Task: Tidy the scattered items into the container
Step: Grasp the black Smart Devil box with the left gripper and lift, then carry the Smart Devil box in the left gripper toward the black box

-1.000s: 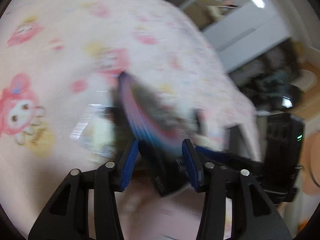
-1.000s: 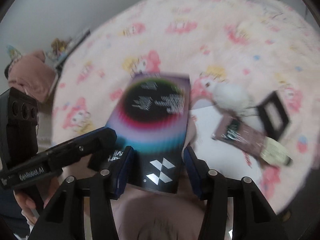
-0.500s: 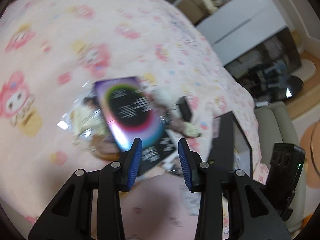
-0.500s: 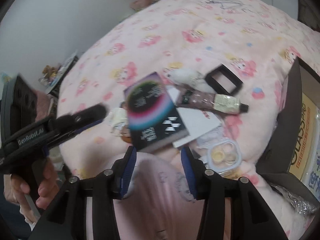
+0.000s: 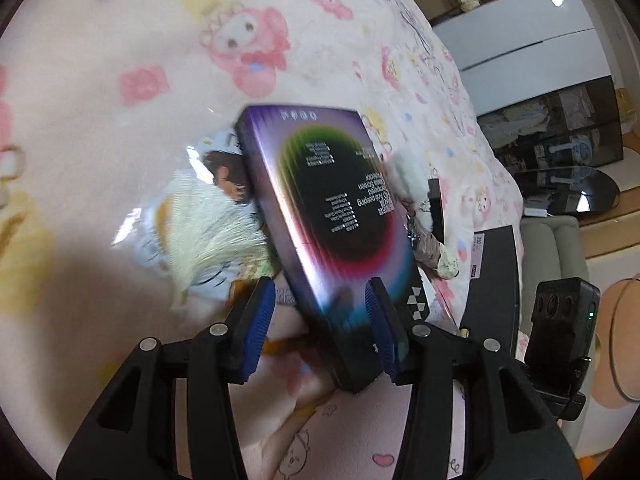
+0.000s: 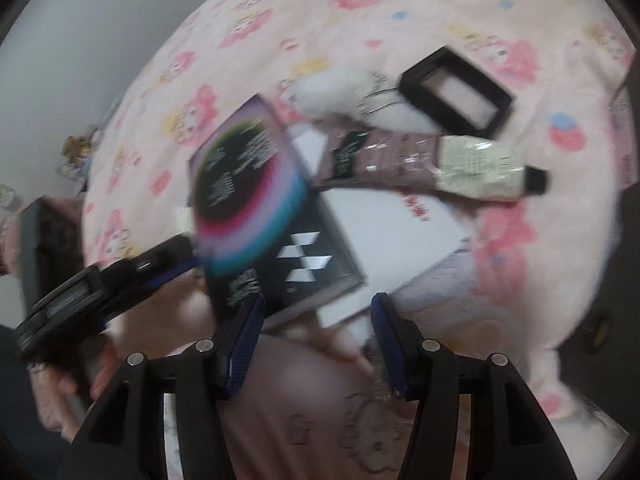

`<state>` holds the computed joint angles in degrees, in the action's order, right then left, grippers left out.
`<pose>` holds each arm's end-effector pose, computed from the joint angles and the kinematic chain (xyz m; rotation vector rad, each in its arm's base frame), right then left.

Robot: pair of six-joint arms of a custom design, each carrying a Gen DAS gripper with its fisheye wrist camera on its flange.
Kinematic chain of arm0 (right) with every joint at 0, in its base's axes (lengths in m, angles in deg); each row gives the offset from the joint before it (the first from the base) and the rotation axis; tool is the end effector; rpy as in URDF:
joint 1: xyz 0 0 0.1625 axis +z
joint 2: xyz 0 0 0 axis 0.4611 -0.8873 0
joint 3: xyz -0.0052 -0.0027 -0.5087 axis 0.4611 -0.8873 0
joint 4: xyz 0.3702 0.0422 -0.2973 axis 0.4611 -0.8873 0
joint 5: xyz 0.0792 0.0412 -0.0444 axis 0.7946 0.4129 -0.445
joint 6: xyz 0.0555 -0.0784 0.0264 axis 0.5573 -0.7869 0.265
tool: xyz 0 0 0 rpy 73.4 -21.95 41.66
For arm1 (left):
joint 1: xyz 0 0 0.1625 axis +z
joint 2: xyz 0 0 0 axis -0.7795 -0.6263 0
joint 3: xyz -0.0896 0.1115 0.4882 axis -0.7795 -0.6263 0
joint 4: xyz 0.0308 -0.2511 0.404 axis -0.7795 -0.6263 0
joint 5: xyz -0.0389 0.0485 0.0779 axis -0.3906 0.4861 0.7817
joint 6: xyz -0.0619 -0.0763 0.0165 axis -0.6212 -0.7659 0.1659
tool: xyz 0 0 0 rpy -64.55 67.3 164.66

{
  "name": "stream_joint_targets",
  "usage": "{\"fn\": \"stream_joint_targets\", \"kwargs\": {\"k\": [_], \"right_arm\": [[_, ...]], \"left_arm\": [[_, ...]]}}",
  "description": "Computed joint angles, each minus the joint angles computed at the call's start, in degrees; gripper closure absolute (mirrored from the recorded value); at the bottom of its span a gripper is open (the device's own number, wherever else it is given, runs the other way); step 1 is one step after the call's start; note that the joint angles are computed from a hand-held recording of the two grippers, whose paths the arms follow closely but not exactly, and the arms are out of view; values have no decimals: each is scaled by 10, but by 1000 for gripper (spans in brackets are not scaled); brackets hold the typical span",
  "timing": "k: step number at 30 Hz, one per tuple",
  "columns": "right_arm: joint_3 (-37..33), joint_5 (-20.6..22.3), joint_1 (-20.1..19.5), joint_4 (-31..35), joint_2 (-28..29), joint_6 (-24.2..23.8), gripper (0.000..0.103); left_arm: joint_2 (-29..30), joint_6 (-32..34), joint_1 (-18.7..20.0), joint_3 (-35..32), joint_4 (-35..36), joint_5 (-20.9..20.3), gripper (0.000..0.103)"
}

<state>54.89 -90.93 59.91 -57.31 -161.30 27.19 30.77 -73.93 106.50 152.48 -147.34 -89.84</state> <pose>0.0720 -0.6598 0.3208 0.2017 -2.7922 0.1874 -0.2593 -0.6551 0.0274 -0.2545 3.0314 -0.5832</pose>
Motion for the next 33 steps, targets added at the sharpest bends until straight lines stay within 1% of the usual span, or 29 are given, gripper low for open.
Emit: {"fn": "stream_joint_targets", "kwargs": {"k": [1,3,4,5,6,7,8,9,10,12,13,15,18,21,22,23,24,26,28,29,31,33], "right_arm": [[-6,15,-3,14,3,2,51],[-18,43,-6,28,9,9,52],[-21,44,-3,17,13,6,52],[-21,36,3,-7,16,-5,53],[-19,28,10,-43,17,-23,53],[-18,24,15,-71,18,-37,53],[-20,21,18,-86,19,-44,53],[-23,15,20,-89,20,-47,53],[-26,-1,22,-87,21,-44,53],[-28,-24,20,-70,22,-34,53],[-27,-25,15,-56,20,-29,53],[-29,-12,6,-19,19,-12,53],[-31,23,-5,7,20,-2,53],[-30,39,-5,6,23,-9,54],[-30,40,-3,2,24,-14,54],[-29,27,0,-3,25,-15,54],[-27,13,4,-14,26,-18,54],[-21,-4,6,-42,23,-22,54],[-17,-17,7,-75,17,-22,54],[-16,-24,7,-103,14,-22,54],[-12,-39,8,-164,9,-25,54],[-18,-72,13,-198,10,-23,54]], "left_arm": [[6,4,5,-5,-5,-24,55],[17,14,7,-17,-8,-53,55],[21,23,4,-23,-8,-63,66],[24,37,1,-31,2,-69,67],[26,52,-2,-38,14,-75,66],[25,63,-5,-43,21,-73,63],[22,70,-12,-44,28,-50,58],[17,75,-20,-44,35,-13,56],[12,80,-26,-43,38,26,56],[7,102,-28,-43,28,78,53],[7,118,-26,-48,25,98,52],[15,142,-16,-68,17,137,52],[33,145,8,-111,62,158,52],[48,123,24,-137,108,135,53],[50,119,22,-137,113,144,53],[51,122,16,-132,114,157,53],[49,121,11,-126,114,160,53],[41,104,8,-113,115,145,53],[34,90,3,-100,117,110,53],[30,91,0,-94,120,94,53],[31,111,-10,-86,130,37,53],[31,138,-16,-83,130,-8,53]]}}
